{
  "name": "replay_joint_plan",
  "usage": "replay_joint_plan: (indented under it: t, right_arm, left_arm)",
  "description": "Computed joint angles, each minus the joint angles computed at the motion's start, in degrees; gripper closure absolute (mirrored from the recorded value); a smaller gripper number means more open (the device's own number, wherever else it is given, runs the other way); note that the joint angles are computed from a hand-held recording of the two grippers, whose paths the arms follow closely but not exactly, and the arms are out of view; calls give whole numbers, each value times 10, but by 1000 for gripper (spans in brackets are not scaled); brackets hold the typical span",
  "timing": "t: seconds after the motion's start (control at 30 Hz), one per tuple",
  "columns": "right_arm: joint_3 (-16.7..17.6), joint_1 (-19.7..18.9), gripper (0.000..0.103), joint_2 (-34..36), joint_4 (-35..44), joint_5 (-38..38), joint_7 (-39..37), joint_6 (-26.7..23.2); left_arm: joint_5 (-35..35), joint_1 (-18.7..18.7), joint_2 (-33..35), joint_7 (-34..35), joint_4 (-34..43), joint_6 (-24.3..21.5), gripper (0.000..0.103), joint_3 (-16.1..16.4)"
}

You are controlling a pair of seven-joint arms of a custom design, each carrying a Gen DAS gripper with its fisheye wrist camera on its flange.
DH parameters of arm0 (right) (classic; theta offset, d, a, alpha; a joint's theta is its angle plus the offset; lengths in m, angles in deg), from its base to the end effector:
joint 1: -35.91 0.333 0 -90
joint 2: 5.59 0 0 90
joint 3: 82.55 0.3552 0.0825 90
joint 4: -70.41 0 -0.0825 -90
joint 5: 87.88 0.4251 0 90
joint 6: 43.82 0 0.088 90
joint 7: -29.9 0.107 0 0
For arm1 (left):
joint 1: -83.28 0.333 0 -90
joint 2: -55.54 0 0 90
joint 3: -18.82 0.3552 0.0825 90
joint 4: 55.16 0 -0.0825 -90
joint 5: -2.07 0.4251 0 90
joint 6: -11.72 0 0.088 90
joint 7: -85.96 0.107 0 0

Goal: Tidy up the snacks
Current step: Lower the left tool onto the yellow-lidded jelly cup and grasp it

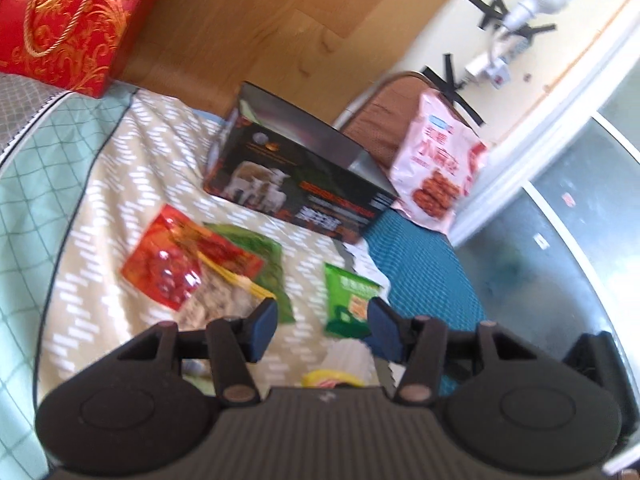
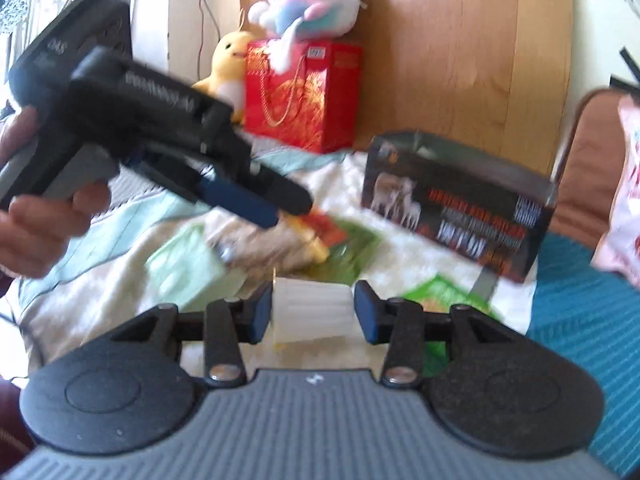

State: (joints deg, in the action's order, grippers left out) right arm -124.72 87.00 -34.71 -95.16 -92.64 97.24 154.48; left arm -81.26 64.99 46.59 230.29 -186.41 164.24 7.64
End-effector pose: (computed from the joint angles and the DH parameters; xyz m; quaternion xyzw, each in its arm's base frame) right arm 0.3934 0.0715 0.4118 -0.7604 0.4333 -0.2644 0.4051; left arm 0.4883 -0.2464 0.4689 0.5266 -0.7002 0.4776 0.0659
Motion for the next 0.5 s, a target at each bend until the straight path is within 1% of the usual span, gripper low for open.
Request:
replay_joint_plan:
  t: [0.03,0.07,0.13,0.17,0.2,0.27,0.3,0.37,0.43,0.47,0.5]
  right_arm:
    - [17,-15,57,7,-5,7,1,2]
    - [25,-23,56,15,-9,10,5,10]
    - [28,-30,56,14,-15,8,27,18]
    - [37,-38,52,17,-17,10,39,23]
    - [64,-60,50,21,-23,19,49,33]
    - [91,-84,48,28,-29,20,62,46]
    - [101,-95,46,24,-35,18,67,48]
    - [116,-110,42,26,-41,13,81,57]
    - [128,-125,40,25,-48,8,96,62]
    - [132,-131,40,24,-51,4,104,62]
    - [128,-133,40,21,-54,-5,112,61]
  left_arm:
    - [-1,-1,-3,4,-3,-1,52,-1]
    - [-1,-2,-5,4,-6,0,52,-2]
    - [8,-4,-6,-5,-10,-4,52,-2]
    - [13,-4,-6,-11,-11,-5,52,-2]
    - [18,-5,-6,-15,-12,-5,52,-2]
    - [19,-7,-7,-18,-16,-5,51,-2]
    - [19,-7,-8,-18,-18,-7,49,-1]
    - [18,-8,-10,-16,-21,-8,48,1]
    - [16,-8,-12,-16,-23,-9,48,1]
    - [15,-8,-12,-16,-24,-11,48,2]
    - [15,-8,-12,-15,-25,-13,48,3]
